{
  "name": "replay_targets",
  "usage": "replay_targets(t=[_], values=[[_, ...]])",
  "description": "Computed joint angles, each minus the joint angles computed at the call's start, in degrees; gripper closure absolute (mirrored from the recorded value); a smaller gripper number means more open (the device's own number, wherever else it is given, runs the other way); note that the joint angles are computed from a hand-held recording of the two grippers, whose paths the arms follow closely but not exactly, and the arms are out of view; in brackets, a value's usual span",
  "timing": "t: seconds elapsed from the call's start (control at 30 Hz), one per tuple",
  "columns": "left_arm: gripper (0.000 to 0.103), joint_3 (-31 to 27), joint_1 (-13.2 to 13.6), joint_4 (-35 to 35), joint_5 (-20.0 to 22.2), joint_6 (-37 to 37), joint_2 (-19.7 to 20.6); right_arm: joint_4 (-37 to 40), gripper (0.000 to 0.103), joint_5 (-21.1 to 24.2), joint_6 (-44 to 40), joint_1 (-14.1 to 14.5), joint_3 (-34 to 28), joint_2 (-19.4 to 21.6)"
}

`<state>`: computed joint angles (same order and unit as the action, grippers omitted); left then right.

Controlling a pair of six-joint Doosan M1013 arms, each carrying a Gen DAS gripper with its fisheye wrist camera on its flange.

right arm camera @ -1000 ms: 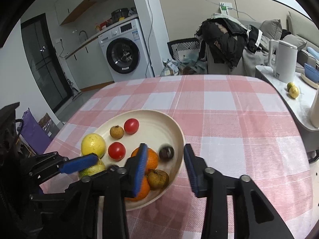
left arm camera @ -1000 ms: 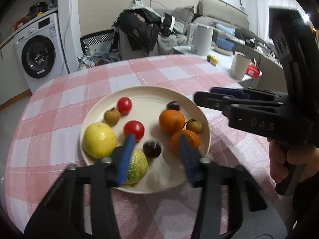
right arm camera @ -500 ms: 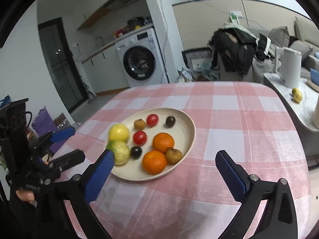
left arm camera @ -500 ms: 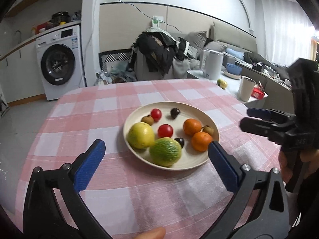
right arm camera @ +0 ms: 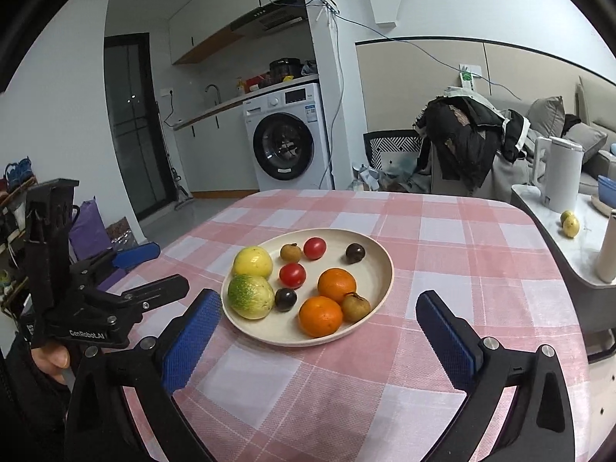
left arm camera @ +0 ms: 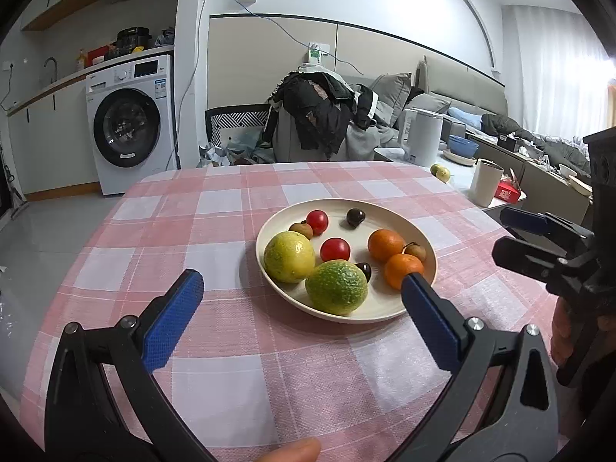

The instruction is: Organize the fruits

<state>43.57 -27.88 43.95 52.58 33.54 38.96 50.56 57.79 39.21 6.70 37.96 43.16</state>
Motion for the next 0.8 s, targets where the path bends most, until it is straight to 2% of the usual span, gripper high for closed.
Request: replay_targets(t=[0.27,0.8], values=[[0.000,0.53,-0.43,2.18,-0.56,-0.89,0.17,2.51,0.000,-3.09,-1.39,-0.13,2.40,-0.77],[0.000,0.68,-0.24,1.27,-1.80,-0.38,0.11,2.25,0.000,-3.70,-4.41,0.32,3.38,-1.21]])
